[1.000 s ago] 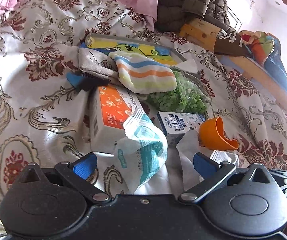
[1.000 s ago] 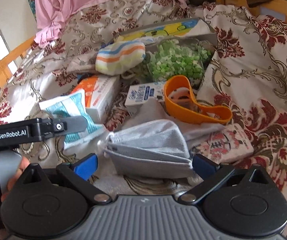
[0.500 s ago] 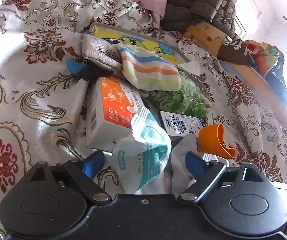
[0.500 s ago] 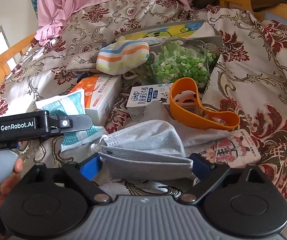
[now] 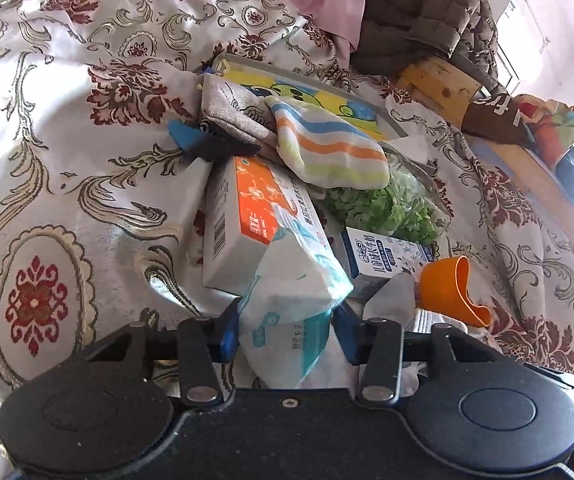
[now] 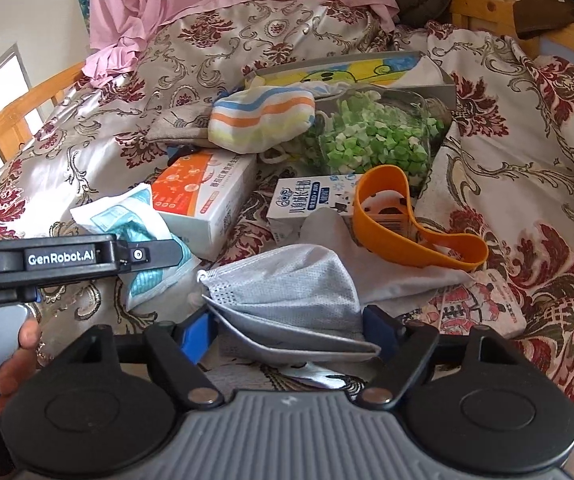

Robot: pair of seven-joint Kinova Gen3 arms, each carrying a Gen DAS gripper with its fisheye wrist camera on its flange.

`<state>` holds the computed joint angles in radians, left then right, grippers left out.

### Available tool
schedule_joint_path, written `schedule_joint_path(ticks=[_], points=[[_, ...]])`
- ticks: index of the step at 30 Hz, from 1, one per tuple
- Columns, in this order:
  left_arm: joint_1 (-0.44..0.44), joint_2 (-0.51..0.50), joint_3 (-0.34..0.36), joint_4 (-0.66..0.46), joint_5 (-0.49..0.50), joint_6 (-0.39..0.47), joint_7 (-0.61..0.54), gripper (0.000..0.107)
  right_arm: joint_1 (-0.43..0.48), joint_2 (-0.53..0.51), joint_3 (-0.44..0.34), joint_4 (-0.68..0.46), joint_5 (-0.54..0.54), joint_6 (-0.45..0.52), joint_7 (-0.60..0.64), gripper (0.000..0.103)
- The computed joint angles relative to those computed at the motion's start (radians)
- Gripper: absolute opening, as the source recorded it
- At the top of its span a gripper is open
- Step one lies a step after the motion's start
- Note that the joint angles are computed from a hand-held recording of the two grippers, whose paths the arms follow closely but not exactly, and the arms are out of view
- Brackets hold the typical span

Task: Organize soft objects
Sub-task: 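Grasp the grey face mask with the right tool while the left tool grasps the white-blue packet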

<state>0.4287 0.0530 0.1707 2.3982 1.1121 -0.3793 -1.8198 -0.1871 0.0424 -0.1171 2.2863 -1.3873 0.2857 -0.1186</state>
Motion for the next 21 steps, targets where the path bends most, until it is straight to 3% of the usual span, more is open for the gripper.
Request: schedule_joint_path(ticks=[5,12,21], points=[[0.025,-0.001,0.018,0.008,0.052,-0.043,-0.034,0.044,0.000,-0.002,0.002,0.003,-0.010,0.006,0.016,0.079],[0.048,0.003,0.032,0.009,0.041,-0.058,-0.056,0.042,-0.005,-0.005,0.003,0.008,-0.026,0.002,0.032,0.070],[0.074,-0.005,0.046,0.016,0.077,-0.079,-0.080,0.042,-0.011,0.000,-0.006,-0.005,0.098,-0.017,-0.098,0.055]])
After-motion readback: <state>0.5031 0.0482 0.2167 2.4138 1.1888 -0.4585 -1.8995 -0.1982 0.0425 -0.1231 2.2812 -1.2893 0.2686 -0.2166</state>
